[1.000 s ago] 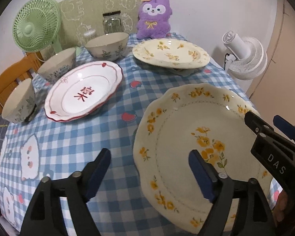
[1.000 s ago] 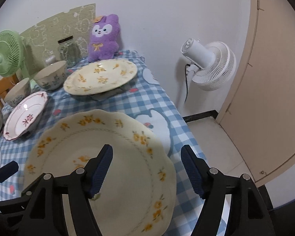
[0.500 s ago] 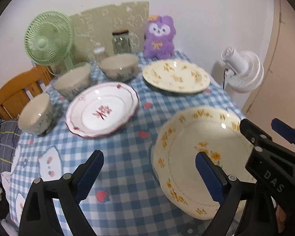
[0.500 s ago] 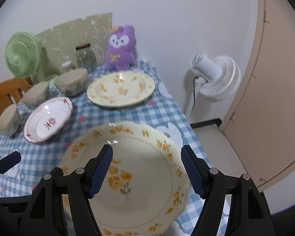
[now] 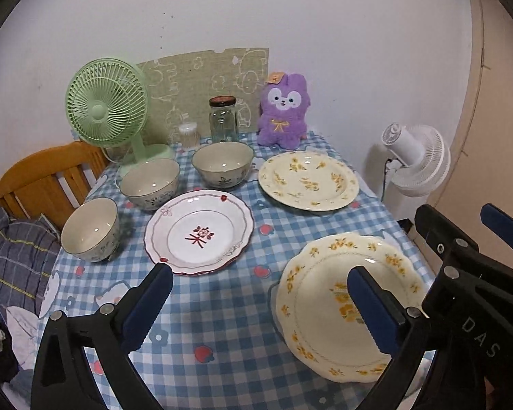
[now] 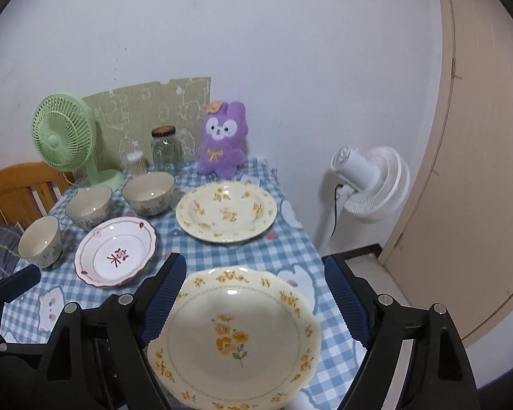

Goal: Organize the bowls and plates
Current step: 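Move both tools toward the second yellow-flower plate beside the purple plush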

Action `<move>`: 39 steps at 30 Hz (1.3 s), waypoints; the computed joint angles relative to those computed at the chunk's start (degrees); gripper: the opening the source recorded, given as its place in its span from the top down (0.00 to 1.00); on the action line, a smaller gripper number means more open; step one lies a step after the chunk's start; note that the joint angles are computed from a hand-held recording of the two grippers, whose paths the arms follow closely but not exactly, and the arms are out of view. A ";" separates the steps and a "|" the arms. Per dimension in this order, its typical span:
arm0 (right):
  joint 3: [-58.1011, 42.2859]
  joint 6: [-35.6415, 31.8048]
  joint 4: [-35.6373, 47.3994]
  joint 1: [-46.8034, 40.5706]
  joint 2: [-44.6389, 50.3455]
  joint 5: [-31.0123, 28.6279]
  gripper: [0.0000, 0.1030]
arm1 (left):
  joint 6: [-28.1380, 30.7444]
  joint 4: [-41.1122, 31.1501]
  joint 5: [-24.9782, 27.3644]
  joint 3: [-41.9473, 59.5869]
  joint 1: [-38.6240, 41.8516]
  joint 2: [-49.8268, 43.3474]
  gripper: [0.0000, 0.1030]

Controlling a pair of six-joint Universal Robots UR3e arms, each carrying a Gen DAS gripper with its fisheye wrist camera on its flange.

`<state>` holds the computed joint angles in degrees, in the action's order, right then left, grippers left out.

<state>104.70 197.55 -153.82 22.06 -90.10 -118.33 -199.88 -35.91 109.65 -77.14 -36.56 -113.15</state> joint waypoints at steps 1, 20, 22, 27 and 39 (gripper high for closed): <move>-0.39 -0.11 0.49 0.13 -0.19 -0.17 0.17 | 0.09 -0.09 -0.50 0.07 0.13 0.23 0.00; -5.79 -0.48 3.24 -2.41 -1.91 2.69 0.17 | 5.14 -0.67 2.47 9.70 -1.37 -2.06 0.00; -7.14 -0.62 3.59 -2.94 -1.21 2.98 0.17 | 5.29 -1.21 1.70 11.28 -1.04 -2.79 0.00; -9.54 -1.61 3.56 -4.08 0.69 3.38 0.17 | 6.32 -2.56 0.27 15.84 0.08 -5.27 0.00; -15.15 -2.91 3.61 -8.79 7.85 8.36 0.17 | 8.96 -7.66 -1.98 30.97 2.28 -16.00 0.00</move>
<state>89.55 194.65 -150.21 13.27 -82.25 -109.97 -190.91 -43.57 107.67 -46.17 -34.27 -129.15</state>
